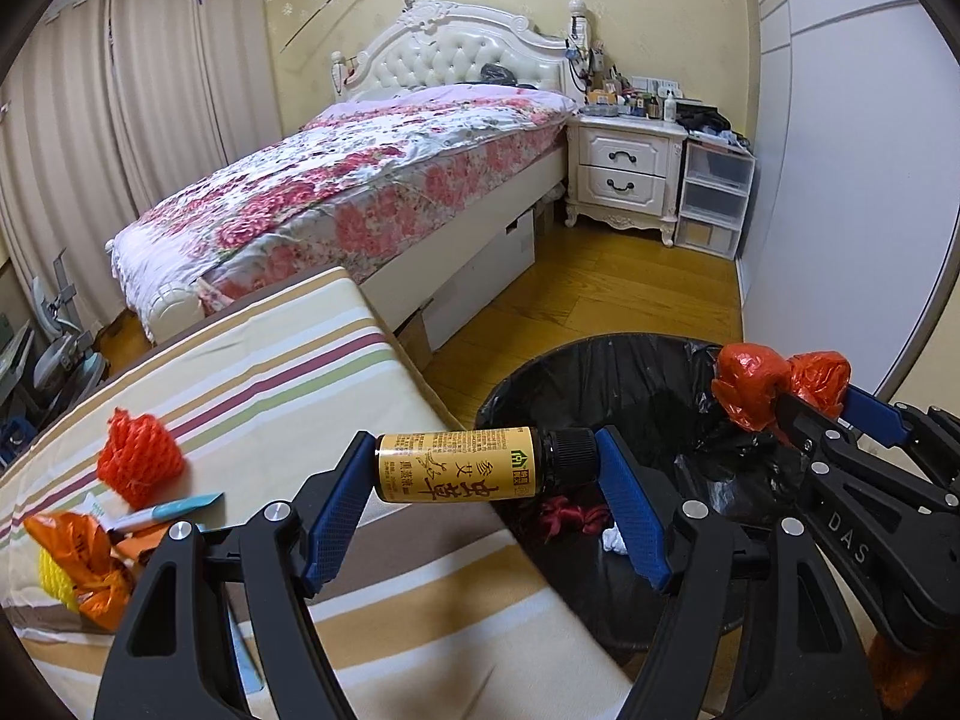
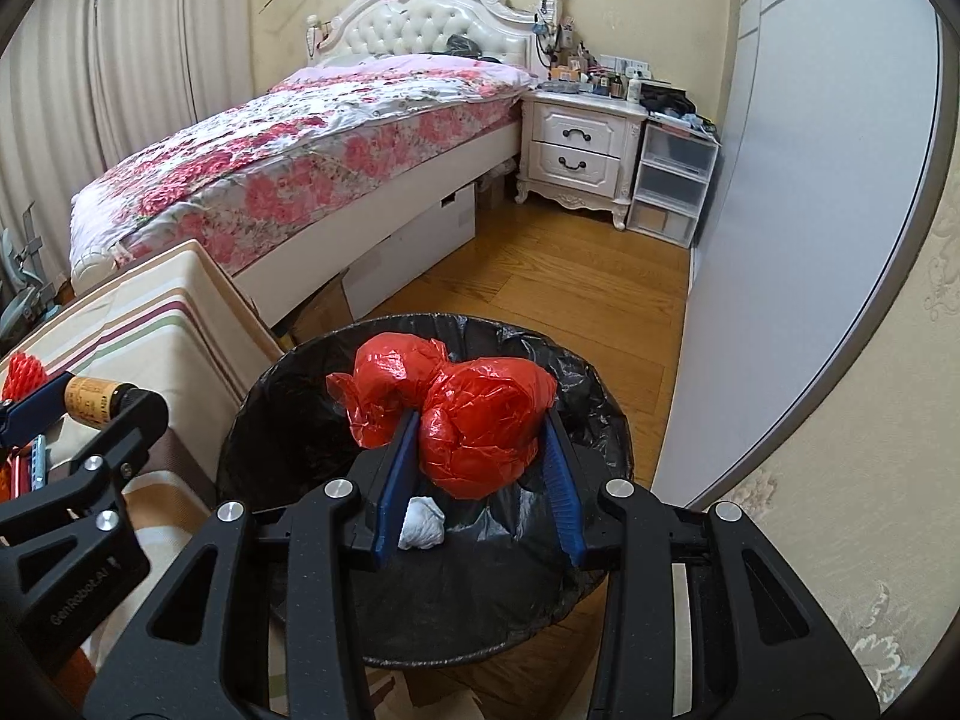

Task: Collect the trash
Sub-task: 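Carry the bottle and red bag over the trash bin and open both grippers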

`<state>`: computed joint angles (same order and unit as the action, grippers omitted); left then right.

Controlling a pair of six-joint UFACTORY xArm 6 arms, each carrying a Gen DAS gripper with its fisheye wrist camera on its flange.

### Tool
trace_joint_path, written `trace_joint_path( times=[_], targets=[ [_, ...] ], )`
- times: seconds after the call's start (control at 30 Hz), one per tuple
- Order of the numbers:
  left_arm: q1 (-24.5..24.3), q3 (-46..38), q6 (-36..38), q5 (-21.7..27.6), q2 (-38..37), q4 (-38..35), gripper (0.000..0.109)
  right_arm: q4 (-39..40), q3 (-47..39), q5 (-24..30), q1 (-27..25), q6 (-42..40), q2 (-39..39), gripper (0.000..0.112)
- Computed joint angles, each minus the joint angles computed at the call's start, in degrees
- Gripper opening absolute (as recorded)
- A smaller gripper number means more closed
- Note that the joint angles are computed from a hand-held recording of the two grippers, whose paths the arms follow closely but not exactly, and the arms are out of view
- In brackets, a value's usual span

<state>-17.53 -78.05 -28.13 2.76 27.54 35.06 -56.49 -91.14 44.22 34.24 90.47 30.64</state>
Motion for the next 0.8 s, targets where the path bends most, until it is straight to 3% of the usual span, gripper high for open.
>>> trace_joint_path(
  times=[0.17, 0.37, 0.47, 0.8],
  targets=[
    [-1.2, -3.7, -0.3, 2.3, 2.8, 1.5, 0.072, 0.3, 0.3, -1.5, -1.2, 0.7, 0.4, 0.039],
    [-2.3, -6.3, 6.0, 4.8, 4.7, -3.7, 0.073, 1.0, 0.8, -2.8, -2.0, 0.8, 0.7, 0.040],
    [-2.6, -7.4, 5.8, 5.8, 5.3, -3.3, 0.080, 0.3, 1.0, -2.5, -2.1, 1.8, 0.6, 0.054],
    [-2.4, -8.3, 2.5, 6.9, 5.4, -1.2, 0.082, -0.3, 1.2, -0.7, -2.1, 3.9, 0.1, 0.060]
  ],
)
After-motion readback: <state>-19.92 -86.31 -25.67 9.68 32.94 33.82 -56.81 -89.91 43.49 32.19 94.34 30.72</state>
